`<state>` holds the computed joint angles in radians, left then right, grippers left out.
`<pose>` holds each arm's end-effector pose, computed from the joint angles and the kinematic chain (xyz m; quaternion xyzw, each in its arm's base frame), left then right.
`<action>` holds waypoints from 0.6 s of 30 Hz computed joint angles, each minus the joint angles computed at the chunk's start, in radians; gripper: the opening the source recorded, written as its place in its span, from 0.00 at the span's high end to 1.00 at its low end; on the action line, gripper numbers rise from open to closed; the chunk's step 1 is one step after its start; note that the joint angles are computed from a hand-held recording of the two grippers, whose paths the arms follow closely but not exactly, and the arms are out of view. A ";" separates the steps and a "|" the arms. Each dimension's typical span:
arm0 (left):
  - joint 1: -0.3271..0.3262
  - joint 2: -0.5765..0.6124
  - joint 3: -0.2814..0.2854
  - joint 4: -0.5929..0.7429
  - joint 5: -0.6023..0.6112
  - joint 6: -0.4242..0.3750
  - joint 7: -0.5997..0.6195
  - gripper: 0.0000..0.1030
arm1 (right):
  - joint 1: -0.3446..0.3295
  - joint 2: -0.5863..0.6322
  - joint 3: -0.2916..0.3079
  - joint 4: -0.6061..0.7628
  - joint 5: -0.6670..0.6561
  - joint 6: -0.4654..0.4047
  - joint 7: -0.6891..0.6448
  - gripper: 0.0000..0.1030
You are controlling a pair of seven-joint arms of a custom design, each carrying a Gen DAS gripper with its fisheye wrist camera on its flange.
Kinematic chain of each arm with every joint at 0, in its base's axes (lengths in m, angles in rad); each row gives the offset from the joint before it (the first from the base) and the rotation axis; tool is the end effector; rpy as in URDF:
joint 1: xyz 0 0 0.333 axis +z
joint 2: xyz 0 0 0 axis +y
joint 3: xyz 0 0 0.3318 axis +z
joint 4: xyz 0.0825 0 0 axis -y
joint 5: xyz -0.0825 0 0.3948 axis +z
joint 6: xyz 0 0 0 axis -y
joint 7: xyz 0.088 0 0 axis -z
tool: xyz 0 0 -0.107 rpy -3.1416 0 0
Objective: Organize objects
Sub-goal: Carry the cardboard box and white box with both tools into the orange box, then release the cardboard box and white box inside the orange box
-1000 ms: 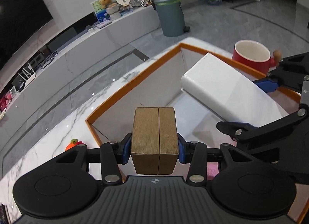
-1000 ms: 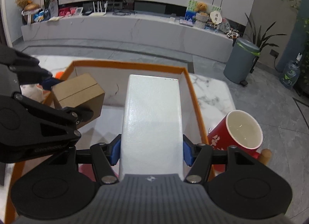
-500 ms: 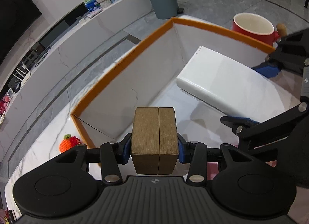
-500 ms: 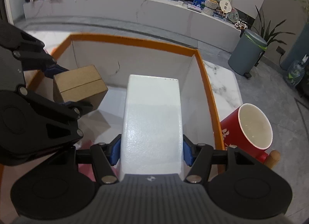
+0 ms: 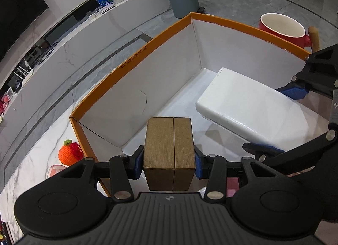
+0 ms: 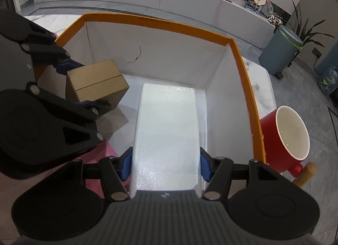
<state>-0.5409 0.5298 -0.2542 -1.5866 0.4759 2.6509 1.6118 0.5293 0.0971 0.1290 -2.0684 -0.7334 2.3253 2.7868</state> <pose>0.5383 -0.5178 0.4050 -0.2120 0.9325 -0.2066 0.2070 0.4779 0.3529 0.4148 -0.6474 0.7070 -0.2596 0.1168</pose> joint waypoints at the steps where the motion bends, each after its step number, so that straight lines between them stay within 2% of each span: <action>1: 0.000 0.002 0.000 0.002 0.000 -0.001 0.002 0.50 | 0.001 0.002 0.001 0.002 -0.002 -0.003 0.002 0.39; 5: -0.002 0.009 0.000 0.018 0.002 -0.016 0.014 0.43 | 0.004 0.007 0.002 0.008 0.007 -0.014 -0.005 0.40; 6: -0.006 0.007 0.004 0.019 0.006 -0.020 0.009 0.37 | 0.005 0.007 0.001 0.008 0.011 -0.014 -0.007 0.40; 8: -0.018 0.003 0.018 0.015 0.026 -0.012 -0.014 0.31 | 0.005 0.003 0.000 0.005 0.006 -0.006 0.005 0.40; 18: -0.002 0.010 0.002 0.026 0.011 -0.018 0.007 0.30 | 0.001 0.007 -0.003 0.014 0.013 -0.011 -0.016 0.39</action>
<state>-0.5427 0.5402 -0.2521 -1.5604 0.4869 2.6333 1.6189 0.5300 0.1044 0.1258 -2.0541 -0.7208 2.3145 2.7710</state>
